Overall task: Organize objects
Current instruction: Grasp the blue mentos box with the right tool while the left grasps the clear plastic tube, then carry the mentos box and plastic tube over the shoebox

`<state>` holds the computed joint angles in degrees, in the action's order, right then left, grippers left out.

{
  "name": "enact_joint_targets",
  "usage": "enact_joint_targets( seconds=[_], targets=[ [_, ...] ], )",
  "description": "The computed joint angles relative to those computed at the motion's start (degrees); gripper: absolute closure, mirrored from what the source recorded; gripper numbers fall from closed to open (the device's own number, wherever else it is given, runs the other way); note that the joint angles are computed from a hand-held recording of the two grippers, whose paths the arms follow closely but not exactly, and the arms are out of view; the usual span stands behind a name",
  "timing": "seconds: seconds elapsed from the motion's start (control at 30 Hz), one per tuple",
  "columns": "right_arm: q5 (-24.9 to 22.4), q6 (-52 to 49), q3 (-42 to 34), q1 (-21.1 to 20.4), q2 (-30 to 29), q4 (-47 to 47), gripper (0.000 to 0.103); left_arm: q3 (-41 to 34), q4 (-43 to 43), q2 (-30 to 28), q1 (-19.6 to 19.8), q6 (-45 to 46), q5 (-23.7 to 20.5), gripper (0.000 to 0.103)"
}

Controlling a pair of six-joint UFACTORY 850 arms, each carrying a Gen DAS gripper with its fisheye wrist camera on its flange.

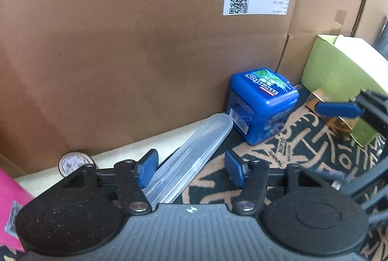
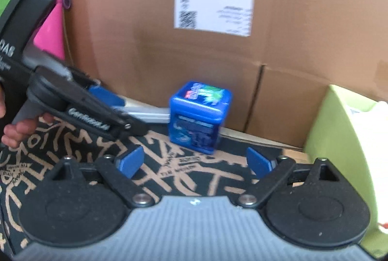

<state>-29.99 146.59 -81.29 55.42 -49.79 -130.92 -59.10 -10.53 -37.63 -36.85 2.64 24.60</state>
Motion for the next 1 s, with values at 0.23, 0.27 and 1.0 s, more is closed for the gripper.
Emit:
enact_joint_targets(
  seconds=[0.23, 0.27, 1.0],
  targets=[
    [-6.9, 4.6, 0.1, 0.4, 0.5, -3.4, 0.010, 2.0, -6.1, 1.0, -1.7, 4.5, 1.7, 0.032],
    [-5.2, 4.5, -1.3, -0.8, -0.2, -4.3, 0.012, 0.7, -9.5, 0.5, -1.6, 7.0, 1.1, 0.028],
    [-3.2, 16.7, 16.3, 0.4, 11.0, -17.2, 0.046, 7.2, -42.1, 6.2, -16.8, 26.5, 4.9, 0.074]
  ],
)
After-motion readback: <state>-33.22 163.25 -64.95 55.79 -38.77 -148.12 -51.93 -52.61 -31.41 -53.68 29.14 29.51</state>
